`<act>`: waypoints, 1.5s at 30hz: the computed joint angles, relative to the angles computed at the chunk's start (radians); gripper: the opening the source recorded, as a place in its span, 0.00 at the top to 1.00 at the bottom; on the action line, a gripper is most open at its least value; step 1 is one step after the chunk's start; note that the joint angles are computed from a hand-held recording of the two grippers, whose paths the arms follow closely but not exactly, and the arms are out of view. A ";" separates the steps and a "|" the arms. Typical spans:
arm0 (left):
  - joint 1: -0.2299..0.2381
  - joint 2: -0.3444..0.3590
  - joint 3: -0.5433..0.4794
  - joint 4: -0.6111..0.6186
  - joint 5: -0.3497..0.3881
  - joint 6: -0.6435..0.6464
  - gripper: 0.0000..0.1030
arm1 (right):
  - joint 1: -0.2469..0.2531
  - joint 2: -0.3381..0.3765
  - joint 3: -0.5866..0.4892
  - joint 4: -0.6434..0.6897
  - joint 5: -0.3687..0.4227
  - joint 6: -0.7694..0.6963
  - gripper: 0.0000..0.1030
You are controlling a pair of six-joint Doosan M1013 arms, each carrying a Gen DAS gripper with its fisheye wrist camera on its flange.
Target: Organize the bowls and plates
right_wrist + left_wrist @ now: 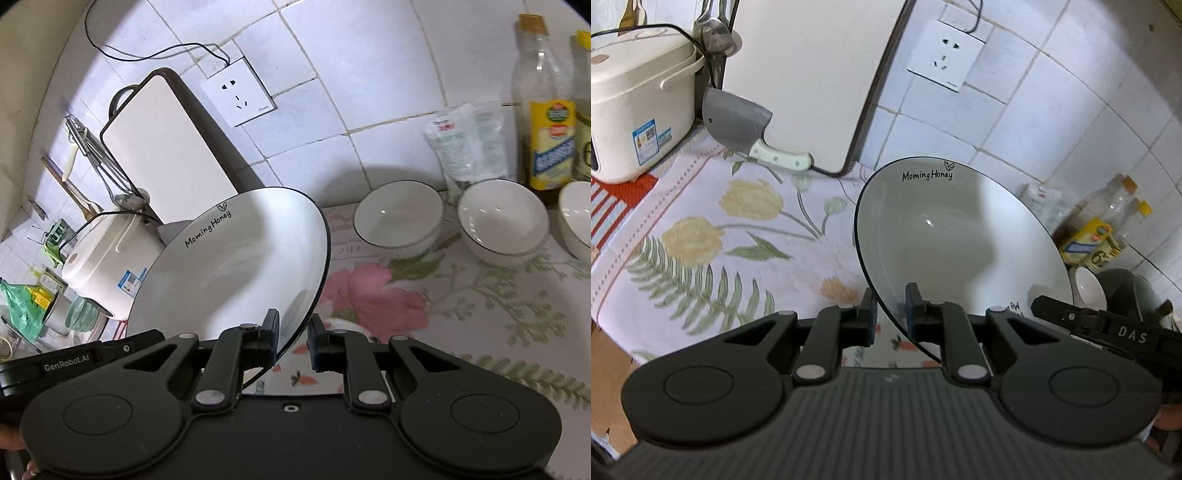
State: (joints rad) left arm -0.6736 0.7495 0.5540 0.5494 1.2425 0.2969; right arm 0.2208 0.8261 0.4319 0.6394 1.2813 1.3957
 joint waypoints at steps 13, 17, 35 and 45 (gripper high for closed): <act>-0.044 -0.059 0.143 -0.027 -0.082 -0.033 0.87 | -0.022 -0.146 0.272 -0.043 -0.051 -0.067 0.79; -0.050 -0.081 0.202 -0.029 -0.111 -0.068 0.87 | -0.017 -0.157 0.293 -0.075 -0.033 -0.087 0.79; -0.019 -0.119 0.356 -0.105 -0.213 -0.117 0.87 | 0.046 -0.140 0.302 -0.258 -0.011 -0.052 0.78; -0.018 -0.092 0.327 -0.126 -0.195 -0.086 0.86 | 0.047 -0.134 0.303 -0.302 -0.005 -0.060 0.77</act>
